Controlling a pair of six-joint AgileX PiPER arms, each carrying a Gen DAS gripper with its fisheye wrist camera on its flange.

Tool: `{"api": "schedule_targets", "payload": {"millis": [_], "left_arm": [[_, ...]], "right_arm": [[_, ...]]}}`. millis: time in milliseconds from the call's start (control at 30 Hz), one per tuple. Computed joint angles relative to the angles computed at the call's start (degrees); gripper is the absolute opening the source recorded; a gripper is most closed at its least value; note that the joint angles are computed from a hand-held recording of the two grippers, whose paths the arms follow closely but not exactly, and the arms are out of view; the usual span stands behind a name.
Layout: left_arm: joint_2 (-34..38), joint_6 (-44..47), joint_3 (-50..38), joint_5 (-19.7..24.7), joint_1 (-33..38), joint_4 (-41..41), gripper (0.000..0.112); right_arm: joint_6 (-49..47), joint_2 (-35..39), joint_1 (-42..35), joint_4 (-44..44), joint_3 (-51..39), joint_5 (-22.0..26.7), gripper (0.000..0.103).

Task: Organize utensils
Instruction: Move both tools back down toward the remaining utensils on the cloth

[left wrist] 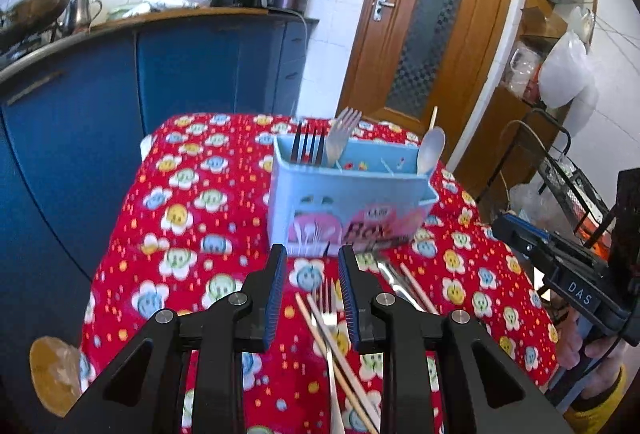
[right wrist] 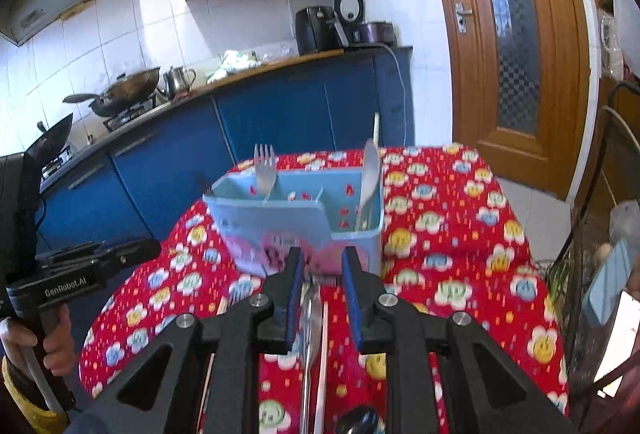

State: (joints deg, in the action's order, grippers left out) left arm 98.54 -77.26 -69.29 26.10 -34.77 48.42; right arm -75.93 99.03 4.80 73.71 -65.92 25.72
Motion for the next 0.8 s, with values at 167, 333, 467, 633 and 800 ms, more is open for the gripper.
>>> {"api": "schedule_targets", "payload": {"millis": [167, 333, 467, 633, 800], "left_arm": [[-0.54, -2.66, 3.09, -1.06, -0.39, 0.09, 0.027], [-0.2, -4.21, 4.8, -1.32, -0.93, -0.66, 0.027], [0.34, -4.37, 5.49, -1.51, -1.27, -1.77, 0.027], [1.2, -5.03, 5.93, -1.61, -1.89, -2.43, 0.027], [2.23, -4.86, 5.56, -1.32, -2.55, -3.67, 0.027]], "right_arm": [[1.18, -0.48, -0.96, -1.51, 3.26, 0.79, 0.024], [2.96, -0.31, -2.03, -3.66, 5.83, 1.28, 0.025], [3.06, -0.03, -2.95, -4.25, 7.52, 1.48, 0.026], [3.03, 0.67, -3.97, -4.98, 9.22, 1.66, 0.028], [1.4, 1.41, -5.29, -3.9, 10.65, 2.44, 0.028]]}}
